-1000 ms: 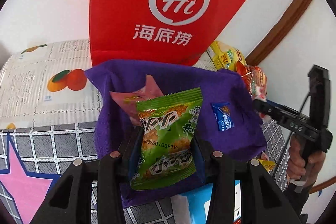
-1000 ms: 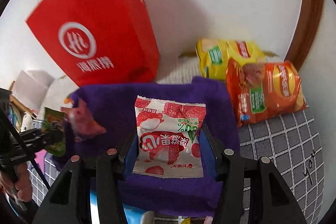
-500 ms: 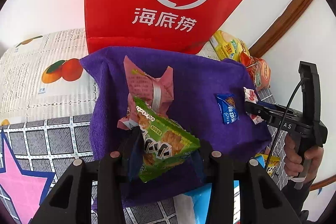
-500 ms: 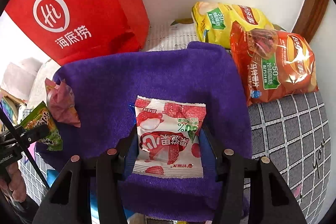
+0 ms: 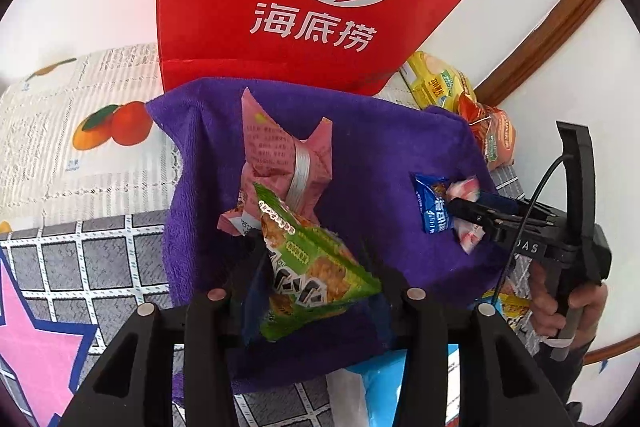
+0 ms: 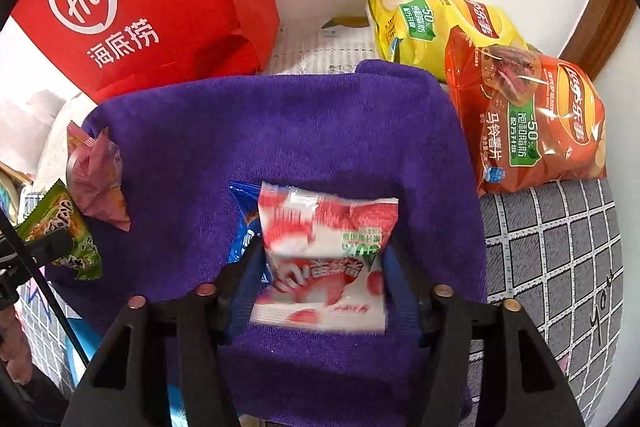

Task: Organize snacks
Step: 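Open the right tool over the cloth while the left tool releases the green packet, then grasp the pink packet with the right tool while the left tool grasps the stick packet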

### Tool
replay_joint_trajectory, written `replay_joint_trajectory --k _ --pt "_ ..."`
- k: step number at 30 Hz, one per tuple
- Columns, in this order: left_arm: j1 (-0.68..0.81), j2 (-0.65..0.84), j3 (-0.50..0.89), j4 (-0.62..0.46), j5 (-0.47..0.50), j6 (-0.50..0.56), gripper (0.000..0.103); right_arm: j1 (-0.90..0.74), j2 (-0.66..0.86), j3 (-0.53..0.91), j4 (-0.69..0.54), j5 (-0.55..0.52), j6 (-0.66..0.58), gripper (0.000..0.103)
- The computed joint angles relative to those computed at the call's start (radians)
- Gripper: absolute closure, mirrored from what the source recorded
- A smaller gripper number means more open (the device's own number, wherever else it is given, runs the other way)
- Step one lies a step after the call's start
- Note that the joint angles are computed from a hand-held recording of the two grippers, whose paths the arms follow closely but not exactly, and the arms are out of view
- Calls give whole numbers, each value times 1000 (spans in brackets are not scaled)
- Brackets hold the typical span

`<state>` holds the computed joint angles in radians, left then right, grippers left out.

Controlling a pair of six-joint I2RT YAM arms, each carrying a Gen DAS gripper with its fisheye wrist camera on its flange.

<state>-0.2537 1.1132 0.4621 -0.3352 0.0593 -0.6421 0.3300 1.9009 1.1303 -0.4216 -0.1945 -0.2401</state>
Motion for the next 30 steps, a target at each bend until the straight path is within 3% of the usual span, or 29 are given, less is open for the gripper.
replay_joint_trajectory --k 2,10,17,30 --pt "11 -19 -3 -5 15 3 42 6 -13 -14 18 6 -8 33" --pt "-19 -88 20 -52 -17 11 33 -16 -165 -106 67 -80 2 33" --pt "-58 -112 48 -109 -70 -3 32 -54 -360 -246 145 -90 13 33" --pt "-187 -188 93 -180 -159 -68 31 -343 -590 -480 86 -164 -143 35"
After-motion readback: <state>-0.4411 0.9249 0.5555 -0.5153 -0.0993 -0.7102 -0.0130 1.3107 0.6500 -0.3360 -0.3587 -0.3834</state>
